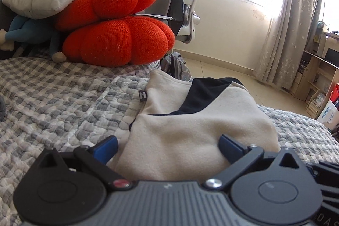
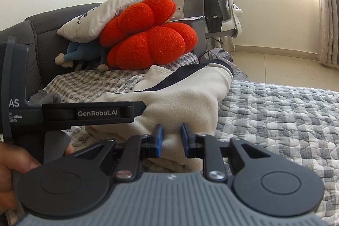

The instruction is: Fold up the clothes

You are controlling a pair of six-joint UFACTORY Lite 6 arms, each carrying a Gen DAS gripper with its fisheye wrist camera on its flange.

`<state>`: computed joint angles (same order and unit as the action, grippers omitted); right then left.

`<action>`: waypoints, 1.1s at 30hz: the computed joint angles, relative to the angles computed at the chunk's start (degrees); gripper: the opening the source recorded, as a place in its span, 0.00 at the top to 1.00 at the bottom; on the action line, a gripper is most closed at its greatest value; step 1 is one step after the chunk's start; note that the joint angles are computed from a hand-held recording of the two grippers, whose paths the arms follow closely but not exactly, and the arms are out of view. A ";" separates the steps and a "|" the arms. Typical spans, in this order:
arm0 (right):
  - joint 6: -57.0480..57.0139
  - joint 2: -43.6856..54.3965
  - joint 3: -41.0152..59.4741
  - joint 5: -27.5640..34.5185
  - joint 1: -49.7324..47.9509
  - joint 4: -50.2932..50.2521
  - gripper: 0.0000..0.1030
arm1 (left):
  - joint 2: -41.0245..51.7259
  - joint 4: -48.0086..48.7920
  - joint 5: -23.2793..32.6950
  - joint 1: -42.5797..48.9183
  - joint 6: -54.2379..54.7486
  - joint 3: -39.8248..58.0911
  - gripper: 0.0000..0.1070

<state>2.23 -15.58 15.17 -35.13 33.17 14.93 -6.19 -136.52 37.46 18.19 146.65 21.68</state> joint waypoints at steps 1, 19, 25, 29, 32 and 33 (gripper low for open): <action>0.04 -0.28 -0.32 -0.41 0.10 0.16 0.76 | 0.28 -0.36 -0.19 -0.28 -0.18 0.15 0.04; 38.40 9.17 17.23 4.83 -19.67 -37.98 0.74 | -0.93 -6.24 -0.87 -2.57 3.60 -1.80 0.04; 48.87 29.78 37.79 17.40 -21.36 -50.09 0.85 | 0.63 -1.96 -0.27 -1.00 -0.19 -0.54 0.04; 50.42 32.94 41.66 15.79 -22.51 -53.91 0.85 | 0.07 -3.70 -0.36 -1.76 1.07 -1.11 0.04; 48.94 35.37 45.19 16.71 -23.17 -54.95 0.85 | 0.11 -4.00 -0.31 -1.89 1.30 -1.16 0.04; 48.81 36.53 46.62 17.01 -23.52 -55.29 0.85 | 0.28 -3.58 -0.18 -1.67 0.98 -1.03 0.04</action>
<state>51.04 20.95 61.79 -18.12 9.65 -40.36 -5.91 -140.10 37.28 16.53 147.63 20.65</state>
